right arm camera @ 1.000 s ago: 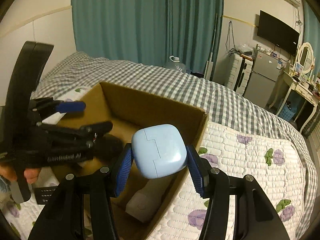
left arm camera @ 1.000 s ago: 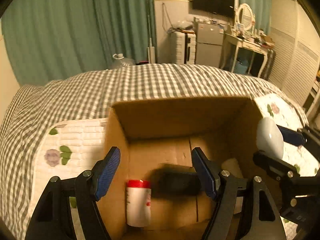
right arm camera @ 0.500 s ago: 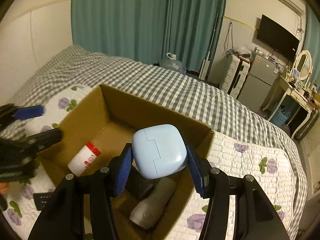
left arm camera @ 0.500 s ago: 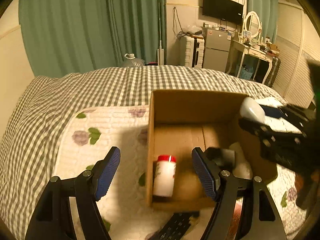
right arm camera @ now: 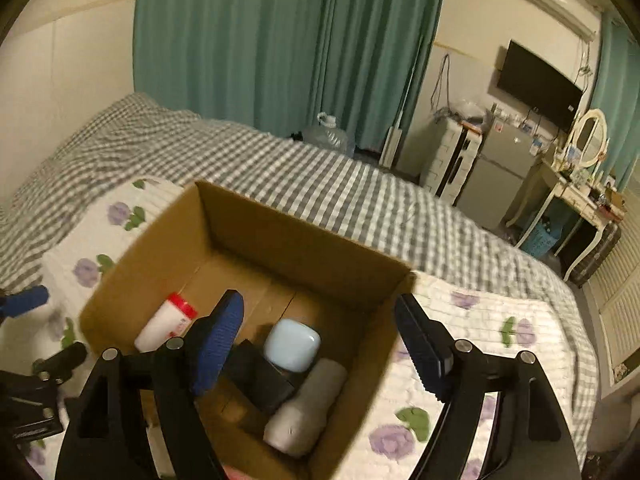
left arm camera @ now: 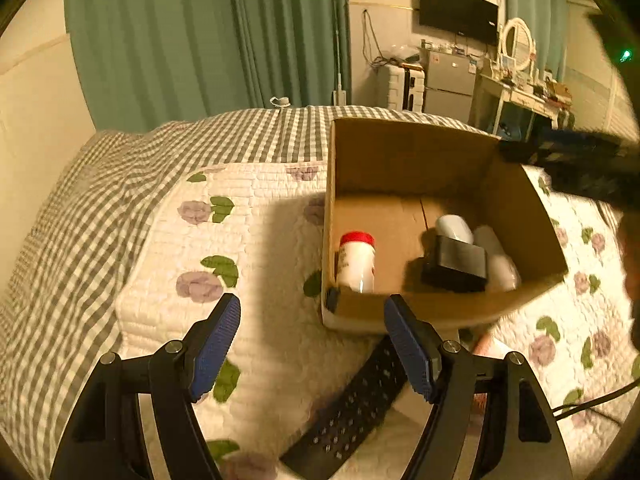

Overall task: Organize rigid objects
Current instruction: 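Withdraw both tools from the box toward the remaining items, then grasp the white wall charger with the right tool while the left tool grasps the black remote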

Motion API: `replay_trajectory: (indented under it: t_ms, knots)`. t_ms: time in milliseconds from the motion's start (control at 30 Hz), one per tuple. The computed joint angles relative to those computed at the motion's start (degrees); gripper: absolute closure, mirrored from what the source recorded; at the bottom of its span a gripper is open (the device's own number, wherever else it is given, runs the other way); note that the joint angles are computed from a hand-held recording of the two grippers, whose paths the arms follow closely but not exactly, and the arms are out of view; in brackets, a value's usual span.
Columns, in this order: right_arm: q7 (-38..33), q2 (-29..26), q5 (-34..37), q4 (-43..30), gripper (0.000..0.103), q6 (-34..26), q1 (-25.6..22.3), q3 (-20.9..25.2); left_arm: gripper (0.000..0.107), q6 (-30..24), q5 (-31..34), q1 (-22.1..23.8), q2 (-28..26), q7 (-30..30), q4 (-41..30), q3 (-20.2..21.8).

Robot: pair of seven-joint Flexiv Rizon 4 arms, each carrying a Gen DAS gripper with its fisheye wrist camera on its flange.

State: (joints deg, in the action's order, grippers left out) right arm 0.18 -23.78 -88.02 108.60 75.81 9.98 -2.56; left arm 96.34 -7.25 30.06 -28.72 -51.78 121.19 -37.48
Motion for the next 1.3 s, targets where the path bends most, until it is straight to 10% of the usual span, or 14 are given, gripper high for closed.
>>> replay_trajectory:
  t_ms: [367,1067,1200,1300]
  knots:
    - [5.87,11.42,-4.19,13.21,0.019,0.22,-1.98,6.05,0.03,1.42,3.11,5.6,3.05,0.57,8.65,-1.61]
    - [-4.32,-9.16,10.53,6.43,0.019,5.08,10.28,1.81,0.03,-2.87,-0.98,2.47,2.57,2.67,9.14,5.34]
    - [-4.18,-8.3,10.4,7.53,0.046,3.22,13.1,-1.24,0.03,-2.91,-1.82,-0.33,2.98,4.0,9.13,7.77]
    - [2.96,-6.18,3.21,9.11,0.048,7.07,11.22,-2.65,0.03,-3.36,-1.88,-2.61,3.43,5.73,8.87,9.32]
